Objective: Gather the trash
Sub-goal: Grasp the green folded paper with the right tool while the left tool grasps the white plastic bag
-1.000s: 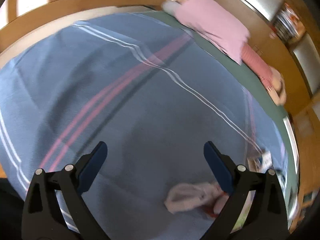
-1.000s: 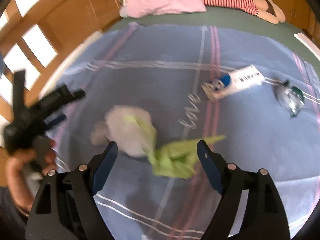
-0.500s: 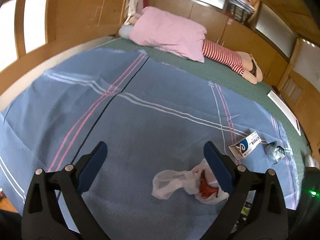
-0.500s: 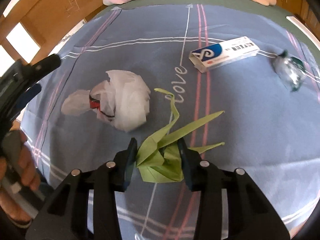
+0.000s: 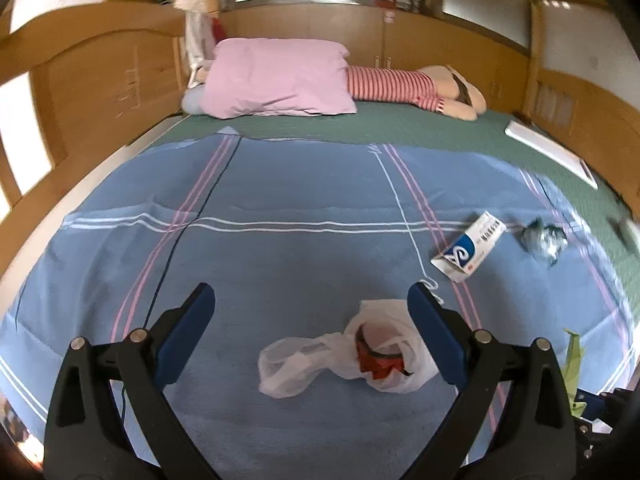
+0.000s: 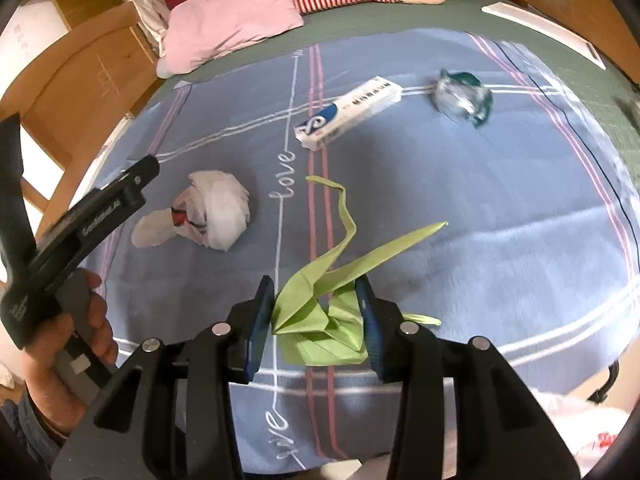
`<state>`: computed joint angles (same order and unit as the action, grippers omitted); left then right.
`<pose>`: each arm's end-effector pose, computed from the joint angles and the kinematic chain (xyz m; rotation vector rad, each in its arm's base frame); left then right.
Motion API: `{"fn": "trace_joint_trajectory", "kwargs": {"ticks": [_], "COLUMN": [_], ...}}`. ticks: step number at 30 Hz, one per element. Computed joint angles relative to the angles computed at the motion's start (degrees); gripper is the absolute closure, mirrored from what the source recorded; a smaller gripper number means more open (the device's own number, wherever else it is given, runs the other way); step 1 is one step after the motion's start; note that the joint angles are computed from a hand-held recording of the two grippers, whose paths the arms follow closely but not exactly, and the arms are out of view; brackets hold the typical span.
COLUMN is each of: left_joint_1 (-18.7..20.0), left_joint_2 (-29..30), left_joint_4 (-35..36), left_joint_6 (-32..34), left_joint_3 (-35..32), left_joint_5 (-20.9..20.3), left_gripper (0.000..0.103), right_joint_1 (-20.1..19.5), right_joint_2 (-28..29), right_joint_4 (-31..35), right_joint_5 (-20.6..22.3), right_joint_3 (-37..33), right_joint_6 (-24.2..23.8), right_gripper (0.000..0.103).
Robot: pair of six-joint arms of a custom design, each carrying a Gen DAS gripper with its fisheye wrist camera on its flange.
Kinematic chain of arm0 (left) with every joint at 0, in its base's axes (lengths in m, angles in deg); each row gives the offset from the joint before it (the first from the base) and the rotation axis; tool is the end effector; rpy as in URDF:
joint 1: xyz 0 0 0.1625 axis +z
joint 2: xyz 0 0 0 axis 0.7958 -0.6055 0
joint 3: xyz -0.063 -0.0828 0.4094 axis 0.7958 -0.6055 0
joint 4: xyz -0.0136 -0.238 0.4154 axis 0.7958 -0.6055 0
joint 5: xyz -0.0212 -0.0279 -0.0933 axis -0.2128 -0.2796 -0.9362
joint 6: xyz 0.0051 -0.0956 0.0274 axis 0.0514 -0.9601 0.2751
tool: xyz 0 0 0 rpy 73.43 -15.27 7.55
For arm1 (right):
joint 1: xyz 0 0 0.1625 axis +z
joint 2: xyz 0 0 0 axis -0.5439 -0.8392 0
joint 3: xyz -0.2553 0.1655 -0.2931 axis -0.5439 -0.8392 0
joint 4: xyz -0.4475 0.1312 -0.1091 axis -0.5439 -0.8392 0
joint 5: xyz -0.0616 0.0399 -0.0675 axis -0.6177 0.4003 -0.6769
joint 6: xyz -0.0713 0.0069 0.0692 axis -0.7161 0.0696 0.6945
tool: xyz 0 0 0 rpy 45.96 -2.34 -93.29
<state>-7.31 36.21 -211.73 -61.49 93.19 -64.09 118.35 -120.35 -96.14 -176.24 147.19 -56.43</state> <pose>-0.2733 -0.6058 0.0161 0.0301 1.9407 -1.1358 0.0596 -0.5875 0.2331 0.5854 -2.6331 0.4849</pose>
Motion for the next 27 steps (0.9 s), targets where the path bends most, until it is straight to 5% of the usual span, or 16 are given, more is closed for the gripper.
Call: {"fn": "trace_joint_trajectory", "kwargs": {"ticks": [6, 9, 10, 12, 14, 19, 21, 27], "left_joint_1": [0.4, 2.1, 3.1, 5.5, 6.6, 5.1, 3.9, -0.4], "left_joint_2": [0.9, 2.3, 1.9, 0.7, 0.1, -0.3, -0.5, -2.3], "left_joint_4": [4.0, 1.0, 3.8, 9.8, 9.9, 6.7, 7.1, -8.2], "left_joint_6": [0.9, 5.3, 3.7, -1.6, -3.7, -2.0, -2.7, 3.8], "left_joint_3": [-1.5, -3.4, -4.1, -5.0, -4.6, -2.7, -1.8, 4.2], "left_joint_5": [-1.5, -5.7, -8.9, -16.9, -20.7, -16.4, -12.9, -10.7], "left_gripper": [0.007, 0.007, 0.012, 0.042, 0.053, 0.072, 0.073, 0.073], "right_joint_1": [-0.3, -0.3, -0.3, -0.2, -0.3, -0.2, -0.2, -0.6], "right_joint_2": [-0.3, -0.5, -0.6, -0.9, -1.4, -3.5, -4.5, -6.9], "right_joint_4": [0.5, 0.9, 1.1, 1.2, 1.2, -0.6, -1.8, -2.6], "right_joint_5": [-0.5, -0.1, 0.0, 0.2, 0.3, 0.4, 0.6, 0.6], "right_joint_3": [0.4, 0.4, 0.5, 0.5, 0.7, 2.1, 2.8, 4.6], "right_joint_6": [0.1, 0.7, 0.8, 0.9, 0.8, 0.1, -0.8, -1.9], "right_gripper": [0.061, 0.061, 0.061, 0.061, 0.061, 0.061, 0.061, 0.061]}}
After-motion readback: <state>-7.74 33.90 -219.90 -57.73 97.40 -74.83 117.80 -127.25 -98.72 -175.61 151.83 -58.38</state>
